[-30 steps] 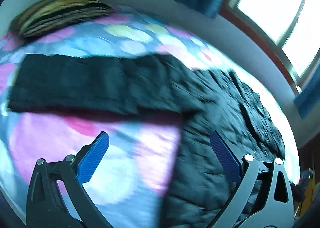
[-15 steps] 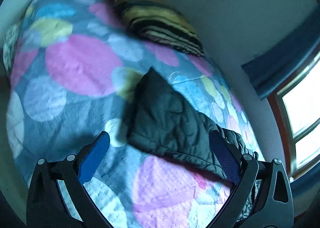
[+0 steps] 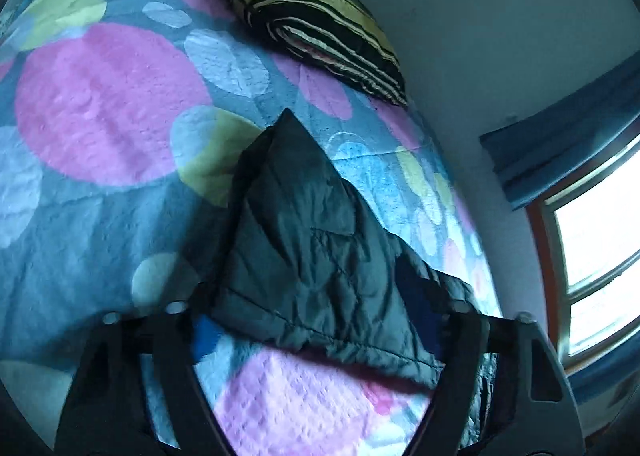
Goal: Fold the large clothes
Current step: 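Grasp the sleeve with the left gripper and lift it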
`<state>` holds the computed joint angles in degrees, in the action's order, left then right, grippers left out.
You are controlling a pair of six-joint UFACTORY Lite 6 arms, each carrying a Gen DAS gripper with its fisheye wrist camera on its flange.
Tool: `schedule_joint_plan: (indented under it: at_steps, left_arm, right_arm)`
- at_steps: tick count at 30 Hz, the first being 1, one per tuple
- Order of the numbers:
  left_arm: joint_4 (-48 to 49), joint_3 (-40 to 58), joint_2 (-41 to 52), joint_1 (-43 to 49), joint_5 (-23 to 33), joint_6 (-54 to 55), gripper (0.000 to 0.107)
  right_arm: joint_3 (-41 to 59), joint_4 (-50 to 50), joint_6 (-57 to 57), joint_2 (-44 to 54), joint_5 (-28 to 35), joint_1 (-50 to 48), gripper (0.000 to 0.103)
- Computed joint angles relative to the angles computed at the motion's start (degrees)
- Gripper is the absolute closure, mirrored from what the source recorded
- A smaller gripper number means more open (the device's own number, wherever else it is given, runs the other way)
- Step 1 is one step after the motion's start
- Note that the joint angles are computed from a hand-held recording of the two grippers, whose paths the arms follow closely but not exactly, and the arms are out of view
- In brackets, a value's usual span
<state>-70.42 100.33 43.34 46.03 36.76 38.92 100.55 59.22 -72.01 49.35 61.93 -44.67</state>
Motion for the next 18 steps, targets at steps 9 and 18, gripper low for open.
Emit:
schedule_joint_plan:
  at_steps: [9, 18]
  left_arm:
    - [5.13, 3.91, -3.37, -5.08, -4.65, -5.93, 0.098]
    - [23.34, 15.81, -8.05, -25.89, -9.72, -18.67, 0.099]
  right_arm:
    - [0.13, -0.08, 0.02, 0.03, 0.04, 0.02, 0.015]
    - [0.18, -0.11, 0.02, 0.06, 0.11, 0.01, 0.015]
